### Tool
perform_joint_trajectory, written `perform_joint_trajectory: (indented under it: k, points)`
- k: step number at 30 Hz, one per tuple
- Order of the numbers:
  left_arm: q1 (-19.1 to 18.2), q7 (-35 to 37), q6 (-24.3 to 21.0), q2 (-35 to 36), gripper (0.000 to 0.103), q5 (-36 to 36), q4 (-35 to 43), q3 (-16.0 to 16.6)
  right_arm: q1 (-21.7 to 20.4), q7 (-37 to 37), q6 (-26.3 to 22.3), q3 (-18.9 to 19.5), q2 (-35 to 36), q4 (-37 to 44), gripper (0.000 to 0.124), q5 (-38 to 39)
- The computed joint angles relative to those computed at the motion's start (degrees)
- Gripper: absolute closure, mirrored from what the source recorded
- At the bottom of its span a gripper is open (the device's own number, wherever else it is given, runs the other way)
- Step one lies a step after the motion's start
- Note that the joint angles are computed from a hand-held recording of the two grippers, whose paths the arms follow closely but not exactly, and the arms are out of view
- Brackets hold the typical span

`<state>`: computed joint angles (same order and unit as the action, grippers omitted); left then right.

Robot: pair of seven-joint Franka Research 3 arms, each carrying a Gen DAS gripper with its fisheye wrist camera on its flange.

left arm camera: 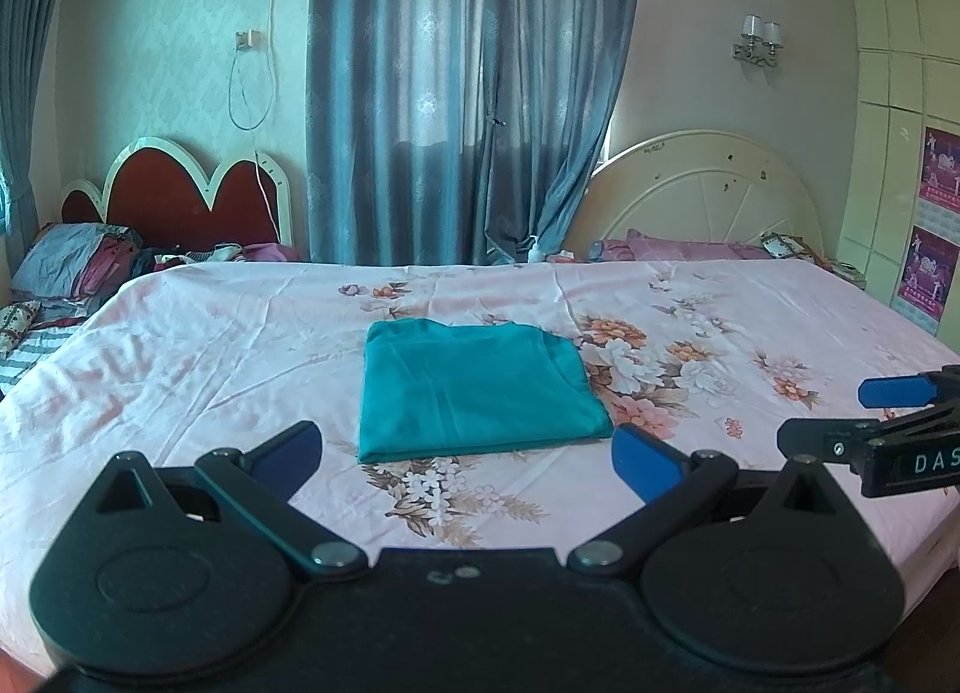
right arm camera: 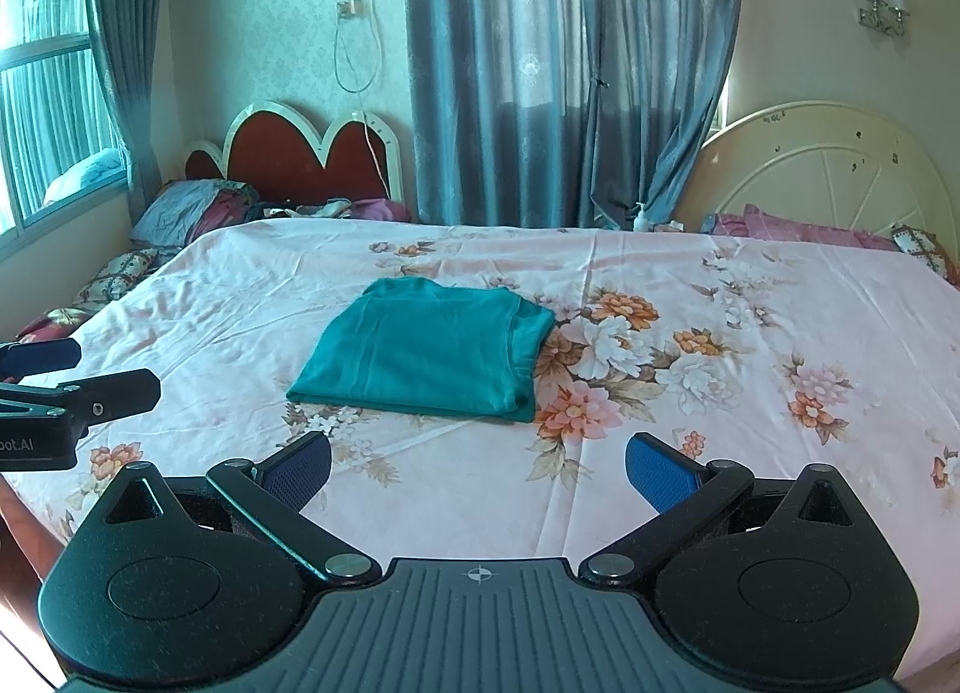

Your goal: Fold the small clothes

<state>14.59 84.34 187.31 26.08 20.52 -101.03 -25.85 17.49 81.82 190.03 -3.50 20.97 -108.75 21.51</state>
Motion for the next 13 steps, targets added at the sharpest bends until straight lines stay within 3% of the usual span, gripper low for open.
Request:
perform_joint_trajectory:
  k: [8,11,13]
  points:
    - [2.37,-0.94,1.45,0.26,0.000,1.66,-0.70,-2.36,-1.31,-0.50,0.32,1.23,-0.40,-0.45,0.021,-0.18]
    - [0.58,-2.00,1.79,-0.18,0.001,1.73,-0.76,-0.12,-2.05,-0.71,0.53,2.14,-0.52,-0.52,0.021,-0.37]
    - [0.91,-2.41,0.99,-0.12,0.000,2.14,-0.55,-0.55,-2.91,-0.89,0.51,3.10,-0.51,-0.42,0.021,-0.62]
